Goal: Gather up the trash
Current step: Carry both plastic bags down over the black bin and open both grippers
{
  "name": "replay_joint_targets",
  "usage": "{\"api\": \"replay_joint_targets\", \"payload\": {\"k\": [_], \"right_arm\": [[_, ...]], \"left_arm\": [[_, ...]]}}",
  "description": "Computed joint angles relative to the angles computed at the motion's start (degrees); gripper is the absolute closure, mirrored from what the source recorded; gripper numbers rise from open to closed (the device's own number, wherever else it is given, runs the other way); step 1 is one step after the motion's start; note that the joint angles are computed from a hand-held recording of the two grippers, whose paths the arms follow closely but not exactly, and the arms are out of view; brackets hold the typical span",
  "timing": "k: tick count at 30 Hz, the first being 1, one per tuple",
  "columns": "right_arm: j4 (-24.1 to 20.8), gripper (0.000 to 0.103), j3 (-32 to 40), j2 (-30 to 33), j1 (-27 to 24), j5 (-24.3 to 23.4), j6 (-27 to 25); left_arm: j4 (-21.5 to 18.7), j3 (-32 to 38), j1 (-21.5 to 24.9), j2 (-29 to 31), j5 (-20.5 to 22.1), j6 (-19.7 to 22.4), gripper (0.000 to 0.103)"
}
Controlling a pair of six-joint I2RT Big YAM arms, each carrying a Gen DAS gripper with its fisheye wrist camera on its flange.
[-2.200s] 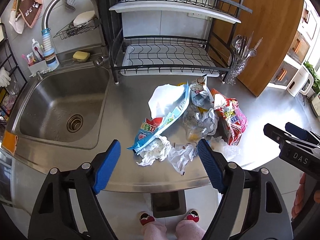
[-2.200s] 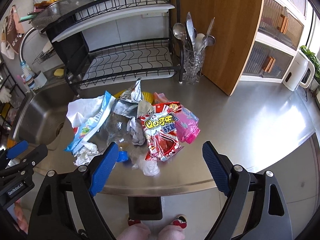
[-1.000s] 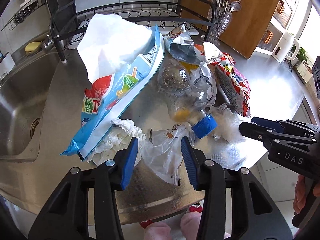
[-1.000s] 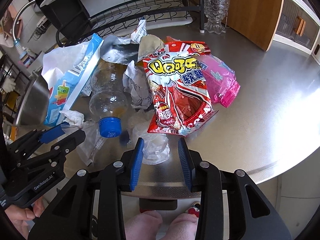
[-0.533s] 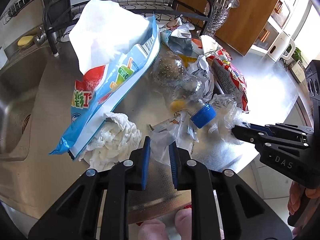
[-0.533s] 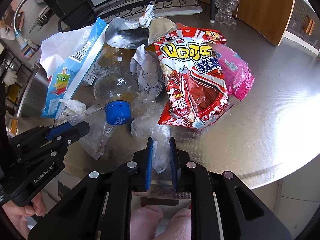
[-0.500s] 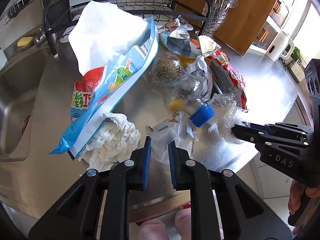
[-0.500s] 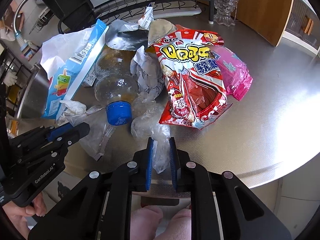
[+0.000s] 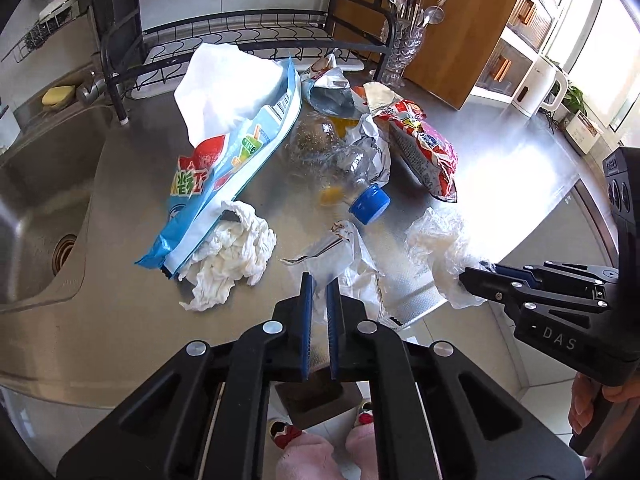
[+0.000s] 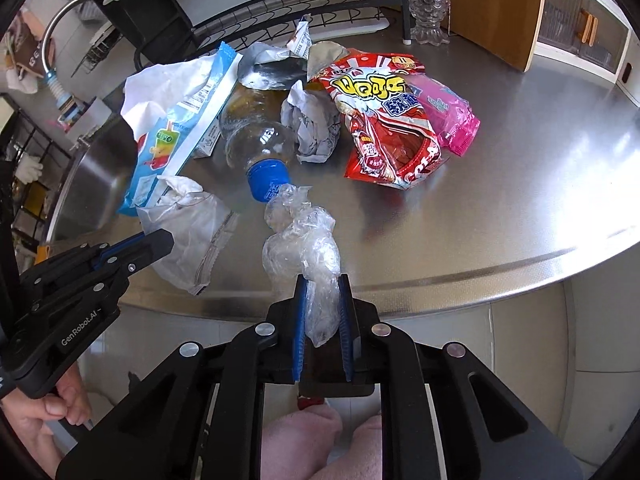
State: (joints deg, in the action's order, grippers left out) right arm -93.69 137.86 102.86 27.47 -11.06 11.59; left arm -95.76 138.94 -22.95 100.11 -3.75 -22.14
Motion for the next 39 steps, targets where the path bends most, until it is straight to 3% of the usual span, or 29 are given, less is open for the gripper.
{"api": "replay_joint_targets", "payload": {"k": [4,11,19,24,29,34,39], "right_arm": [[-0.07,0.087,-3.77,-3.12,0.36,-0.4,-2.94],[1.28,0.087,-15.51,-10.9,-1.15,-3.36,-9.19],[5.83,0.087,-34.0,-19.67,-2.38,-5.94,-11.75],[10.98,0.087,-43.12,-21.28,-1.49,-8.12,-10.62],[17.12,0.087,-50.62,-20.76,0.79,-6.04,-9.12],[23.09,0.087,-55.63,-18.5,1.84,-7.54,-3.99],[27.44,0.087,-57.49,-14.94,3.54,-5.2,-2.04]], "left_arm": [[-0.43,-3.06,-2.14,-3.09,-3.02,-3.91,0.098],[-0.68,-11.51,-8.44,-9.19,-7.26,-15.04,0.098],[2.65,-27.53,-13.75,-15.81,-5.75,-24.59,0.098],[7.98,-37.65,-13.62,-18.57,-2.39,-26.56,0.098],[15.02,-46.89,-11.22,-20.09,1.59,-26.27,0.098],[20.74,-54.13,-8.31,-19.24,6.7,-25.66,0.098],[25.82,-58.86,-6.04,-17.82,8.07,-25.23,0.098]]}}
